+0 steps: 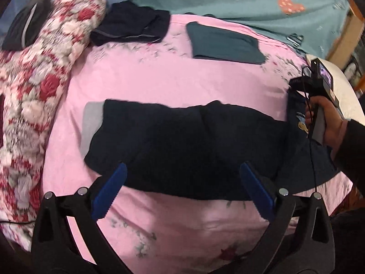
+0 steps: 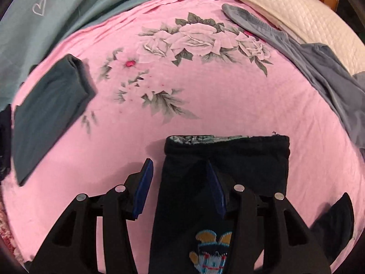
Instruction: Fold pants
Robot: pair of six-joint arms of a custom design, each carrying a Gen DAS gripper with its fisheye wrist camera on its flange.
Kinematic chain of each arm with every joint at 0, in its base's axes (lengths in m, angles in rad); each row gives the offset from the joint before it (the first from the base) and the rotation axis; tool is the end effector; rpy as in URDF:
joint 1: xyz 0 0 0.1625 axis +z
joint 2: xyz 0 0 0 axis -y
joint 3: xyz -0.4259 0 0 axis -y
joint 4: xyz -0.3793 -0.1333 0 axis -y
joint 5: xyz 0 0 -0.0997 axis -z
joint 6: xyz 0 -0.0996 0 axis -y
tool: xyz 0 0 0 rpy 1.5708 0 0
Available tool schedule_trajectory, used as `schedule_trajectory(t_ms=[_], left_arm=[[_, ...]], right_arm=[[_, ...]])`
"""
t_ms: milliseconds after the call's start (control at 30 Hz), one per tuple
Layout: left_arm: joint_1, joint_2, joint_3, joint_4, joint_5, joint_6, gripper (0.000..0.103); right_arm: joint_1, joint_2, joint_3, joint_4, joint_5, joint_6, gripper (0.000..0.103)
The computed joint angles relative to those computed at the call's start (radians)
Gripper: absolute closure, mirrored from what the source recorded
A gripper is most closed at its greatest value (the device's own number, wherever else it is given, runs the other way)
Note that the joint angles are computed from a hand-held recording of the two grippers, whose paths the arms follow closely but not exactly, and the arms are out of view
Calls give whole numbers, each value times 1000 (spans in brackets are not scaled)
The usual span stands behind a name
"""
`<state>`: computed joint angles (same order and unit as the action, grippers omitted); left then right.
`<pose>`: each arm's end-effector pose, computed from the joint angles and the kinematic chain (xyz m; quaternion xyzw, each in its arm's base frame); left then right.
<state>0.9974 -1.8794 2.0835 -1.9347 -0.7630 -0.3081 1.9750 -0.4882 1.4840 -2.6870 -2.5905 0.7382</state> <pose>-0.0182 -0.4066 0.4393 0.0901 0.9127 -0.2335 0.3230 0.3150 -0.6132 0.0042 -0.1738 -0.8542 0.3076 0.3814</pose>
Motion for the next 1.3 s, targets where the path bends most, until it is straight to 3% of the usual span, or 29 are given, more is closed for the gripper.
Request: schedule_trajectory(t_ms=[100, 167, 233, 267, 567, 700, 867, 1000, 1100, 1200, 1267, 1300], left_arm=[[0, -20, -5, 42, 16, -48, 2], [-2, -28, -6, 57, 20, -59, 2], [-3, -28, -7, 60, 19, -60, 2], [-4, -26, -7, 57, 16, -57, 2], [-15, 64, -8, -27, -62, 63, 2], [-41, 116, 1, -57, -111, 123, 2], [-105, 177, 24, -65, -164, 194, 2], [-166, 202, 45, -69, -173, 245, 2], [-183, 222, 47, -63, -175, 246, 2], [-193, 233, 47, -56, -172, 236, 2], [-195, 238, 47, -50, -171, 223, 2], [-195, 238, 47, -46, -170, 218, 2]], right_arm=[[8, 23, -12, 4, -56, -13, 57], [9, 24, -5, 6, -80, -22, 78], [7, -6, 42, -59, -46, -49, 93], [5, -23, 64, -85, -22, -56, 95], [84, -307, 461, -690, 232, -223, 95], [109, -442, 672, -905, 339, -234, 95], [75, -504, 907, -1050, 350, -149, 95], [2, -444, 1052, -1216, 398, -62, 95], [-35, -406, 1107, -1274, 427, -9, 94], [-29, -426, 1142, -1273, 446, 18, 86], [7, -456, 1132, -1224, 411, 7, 66], [22, -465, 1121, -1213, 408, -15, 64]])
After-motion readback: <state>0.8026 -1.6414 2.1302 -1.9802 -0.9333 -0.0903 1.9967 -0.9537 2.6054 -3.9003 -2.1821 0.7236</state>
